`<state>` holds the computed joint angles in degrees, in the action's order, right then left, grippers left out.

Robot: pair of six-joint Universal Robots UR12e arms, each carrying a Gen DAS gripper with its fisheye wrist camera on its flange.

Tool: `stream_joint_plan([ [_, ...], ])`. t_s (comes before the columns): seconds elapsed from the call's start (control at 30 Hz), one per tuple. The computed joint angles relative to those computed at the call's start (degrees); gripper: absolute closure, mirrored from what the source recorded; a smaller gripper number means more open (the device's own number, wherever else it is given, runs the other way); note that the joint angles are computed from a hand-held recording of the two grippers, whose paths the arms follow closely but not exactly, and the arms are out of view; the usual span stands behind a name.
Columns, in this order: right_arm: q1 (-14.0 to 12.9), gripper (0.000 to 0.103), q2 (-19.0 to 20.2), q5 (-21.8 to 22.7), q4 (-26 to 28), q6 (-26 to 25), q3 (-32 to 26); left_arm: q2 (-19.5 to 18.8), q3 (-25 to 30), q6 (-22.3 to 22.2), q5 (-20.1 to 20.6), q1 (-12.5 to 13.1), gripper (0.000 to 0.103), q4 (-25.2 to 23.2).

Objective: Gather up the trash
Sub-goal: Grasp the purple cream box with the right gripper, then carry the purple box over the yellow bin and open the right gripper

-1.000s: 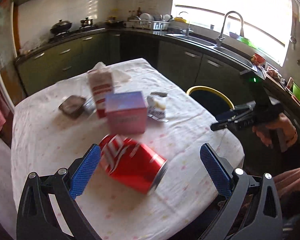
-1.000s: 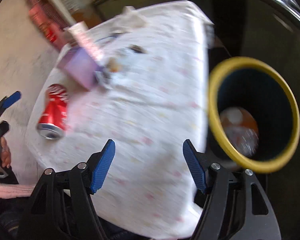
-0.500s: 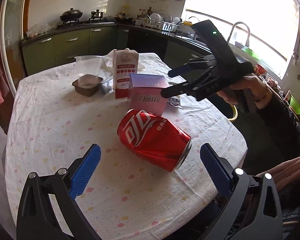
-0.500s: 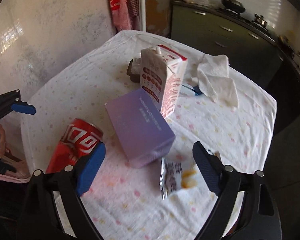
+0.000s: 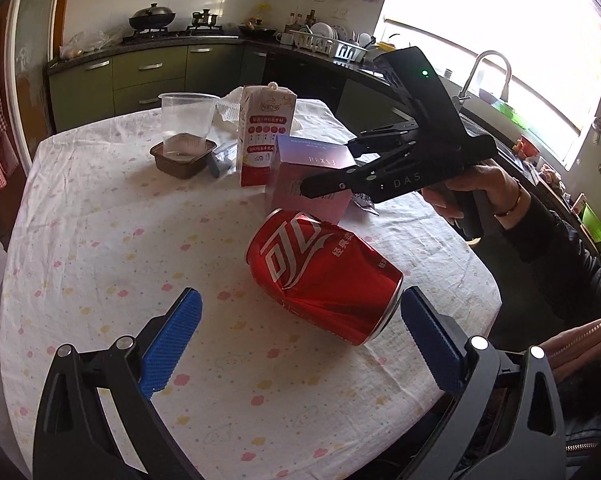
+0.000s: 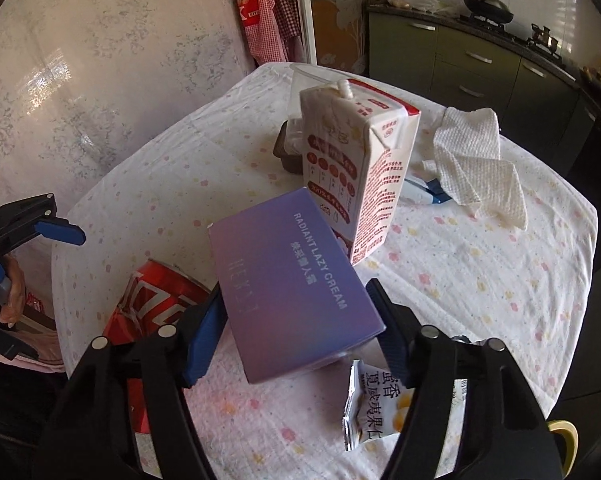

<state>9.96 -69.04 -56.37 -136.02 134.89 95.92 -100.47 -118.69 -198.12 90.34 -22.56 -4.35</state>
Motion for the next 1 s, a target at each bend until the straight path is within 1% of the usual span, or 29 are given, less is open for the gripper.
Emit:
stream_joint_plan([
  [0.2, -0.33, 0.043, -1.57, 0.82, -5.32, 3.10, 2.87, -0.37, 0.24, -0.10, 0.58, -0.45, 0.005, -0.21],
  [0.4, -1.26, 0.043, -4.01, 3.97, -9.49, 5.55, 5.58, -0.48, 0.41, 0.18, 1.75, -1.06, 0.005, -0.18],
  [0.47, -1.84, 0.043, -5.15, 5.62, -11.52, 6.93, 6.78, -0.49, 0.49, 0.31, 1.79, -1.17, 0.005, -0.19],
  [0.53, -2.34, 0.043, -6.29, 6.30, -13.51, 8.12, 7.91, -0.55, 0.63, 0.46, 2.07, -1.39, 0.005, -0.19],
  [0.63, -3.54, 0.043, -8.16, 6.06, -17.97, 11.68, 10.14, -0.66, 0.87, 0.89, 2.46, -1.70, 0.005, -0.33],
  [0.7, -4.85, 0.043, -9.14, 4.93, -21.96, 15.79, 11.68, -0.76, 1.01, 1.12, 2.67, -1.90, 0.005, -0.47],
  [0.77, -6.59, 0.043, -9.98, 2.19, -26.75, 22.00, 13.46, -0.85, 1.02, 1.16, 2.61, -1.98, 0.005, -0.34],
  [0.8, -7.48, 0.043, -10.41, -1.20, -30.05, 25.82, 14.62, -0.94, 1.09, 1.12, 2.44, -1.99, 0.005, -0.32],
  [0.87, -8.53, 0.043, -10.93, -7.92, -33.64, 30.65, 16.16, -1.04, 1.15, 1.09, 2.18, -2.01, 0.005, -0.27],
  [0.93, -9.98, 0.043, -11.16, -14.63, -35.00, 35.85, 17.36, -1.28, 1.44, 1.14, 2.07, -2.09, 0.005, -0.54],
  [1.0, -10.92, 0.043, -11.05, -19.68, -34.36, 39.06, 17.79, -1.57, 1.80, 1.17, 2.15, -2.18, 0.005, -0.87],
])
